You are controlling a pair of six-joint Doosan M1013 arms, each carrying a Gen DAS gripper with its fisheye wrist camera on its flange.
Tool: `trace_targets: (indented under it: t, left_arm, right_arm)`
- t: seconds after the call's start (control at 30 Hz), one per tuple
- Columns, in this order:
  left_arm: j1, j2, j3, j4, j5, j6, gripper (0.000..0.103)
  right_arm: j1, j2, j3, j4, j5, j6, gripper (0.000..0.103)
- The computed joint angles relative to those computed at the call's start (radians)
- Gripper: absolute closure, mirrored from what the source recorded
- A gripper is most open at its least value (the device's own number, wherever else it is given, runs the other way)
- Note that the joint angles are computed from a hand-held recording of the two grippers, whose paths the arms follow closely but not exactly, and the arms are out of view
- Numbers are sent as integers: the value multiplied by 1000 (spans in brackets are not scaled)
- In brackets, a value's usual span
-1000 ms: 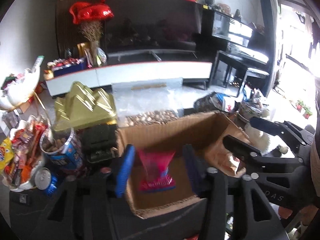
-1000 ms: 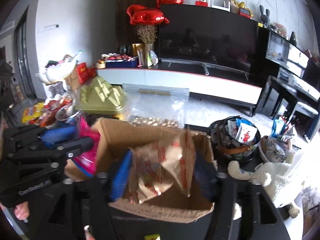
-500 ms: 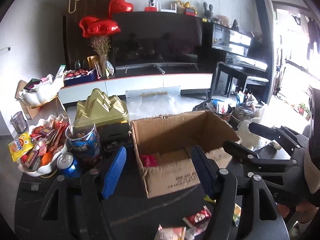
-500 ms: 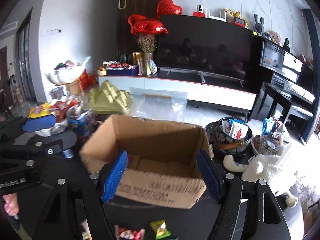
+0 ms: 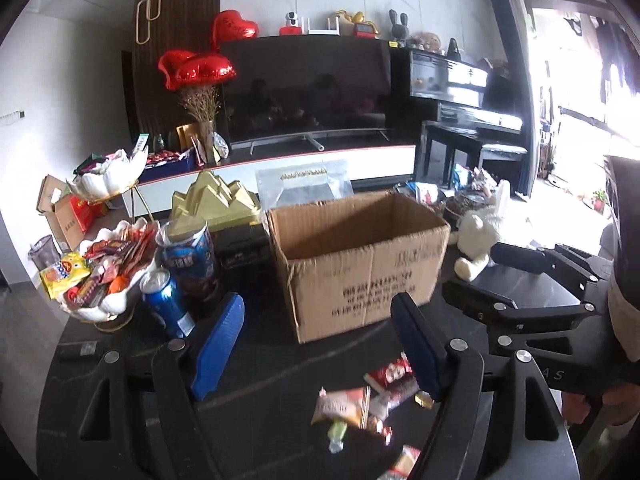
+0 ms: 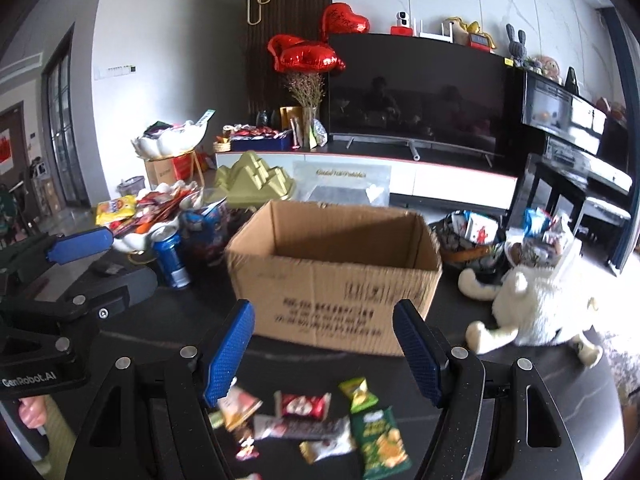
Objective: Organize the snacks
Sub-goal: 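Grasp a pale green candy with the left gripper while the right gripper grasps a gold-foil candy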
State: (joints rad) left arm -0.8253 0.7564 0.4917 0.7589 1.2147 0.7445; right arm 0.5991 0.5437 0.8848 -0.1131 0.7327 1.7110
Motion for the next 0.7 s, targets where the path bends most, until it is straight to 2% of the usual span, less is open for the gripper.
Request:
trace_targets:
  t: [0.2,0.37,0.57,0.7]
  left_arm:
    - [-14,-79,172,12,-44,-48,28]
    - [-20,-125,289,-17,-75,-43,28]
    - [-15,-156,392,-64,-129,-38,34]
    - [-6,-158,422,-96,-165,-36,40]
  right_arm:
    - [25,-41,89,-14,-38,0,30]
    - [47,-55,139,-32,-34,-16,31]
    - [57,-50,169,19,-4,-80,31]
    - [58,-38,181,64,-2,-126,39]
